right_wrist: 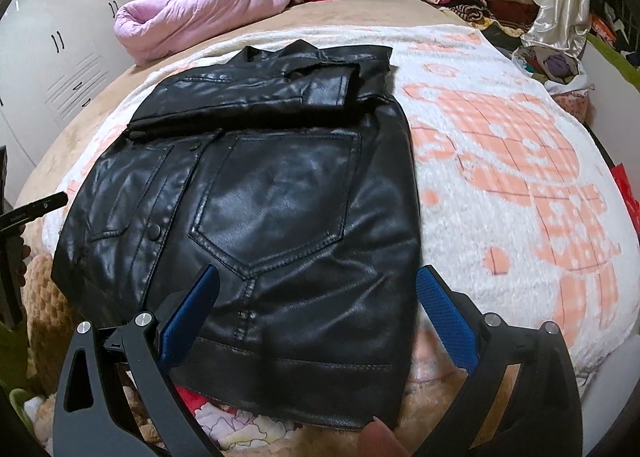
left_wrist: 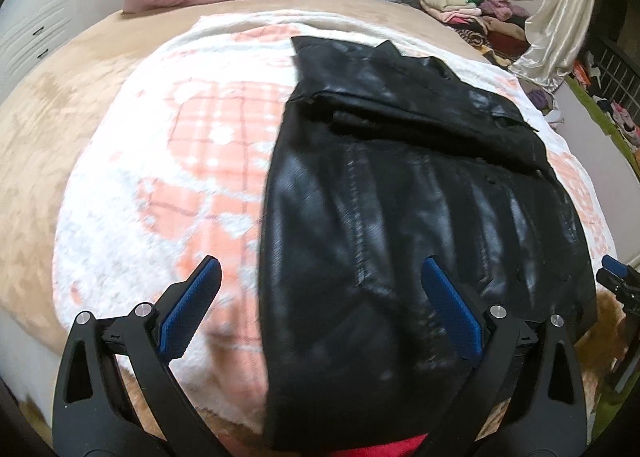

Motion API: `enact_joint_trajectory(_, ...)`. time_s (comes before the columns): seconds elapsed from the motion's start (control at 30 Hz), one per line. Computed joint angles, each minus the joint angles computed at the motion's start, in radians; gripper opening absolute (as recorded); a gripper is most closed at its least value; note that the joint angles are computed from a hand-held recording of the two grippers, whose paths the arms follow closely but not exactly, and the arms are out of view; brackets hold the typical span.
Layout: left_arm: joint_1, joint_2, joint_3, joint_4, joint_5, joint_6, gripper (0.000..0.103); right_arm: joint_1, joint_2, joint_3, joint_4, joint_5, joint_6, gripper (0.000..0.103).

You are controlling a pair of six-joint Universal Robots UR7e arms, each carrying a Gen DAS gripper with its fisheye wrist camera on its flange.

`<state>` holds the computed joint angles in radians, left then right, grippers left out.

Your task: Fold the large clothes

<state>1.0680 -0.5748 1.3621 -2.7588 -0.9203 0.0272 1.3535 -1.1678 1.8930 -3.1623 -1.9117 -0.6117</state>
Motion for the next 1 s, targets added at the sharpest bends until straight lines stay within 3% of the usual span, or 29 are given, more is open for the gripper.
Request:
enact_joint_trajectory(0.23,0.026,-0.051,0.073,0.013,-0.029,-0.03,0.093,-0.003,-0.009,0.012,0.01,-0.006,-0.009,0.098)
enact_joint_trajectory(0.3,0.031,-0.064,0.091,0.016,-0.048,-0.037,0.084,-0.003,-0.011,0.014,0.017,-0.009,-0.012,0.098)
enact_joint_trajectory(0.37,0.034,-0.075,0.107,0.02,-0.065,-0.041,0.066,-0.005,-0.015,0.018,0.027,-0.006,-0.015,0.098)
enact_joint_trajectory(0.47,0.038,-0.09,0.127,0.04,-0.089,-0.041,0.051,-0.007,-0.019,0.023,0.038,-0.012,-0.017,0.098)
enact_joint_trajectory(0.53,0.042,-0.098,0.138,0.057,-0.106,-0.047,0.048,-0.011,-0.025,0.027,0.049,-0.01,-0.017,0.098)
enact_joint_trajectory(0.73,0.057,-0.12,0.166,0.093,-0.185,-0.073,0.047,-0.026,-0.041,0.035,0.09,-0.013,-0.005,0.098)
enact_joint_trajectory(0.9,0.059,-0.12,0.175,0.104,-0.194,-0.086,0.048,-0.043,-0.057,0.037,0.132,0.003,0.009,0.098)
enact_joint_trajectory(1.0,0.055,-0.122,0.179,0.108,-0.204,-0.075,0.057,-0.054,-0.059,0.03,0.177,0.01,0.018,0.097)
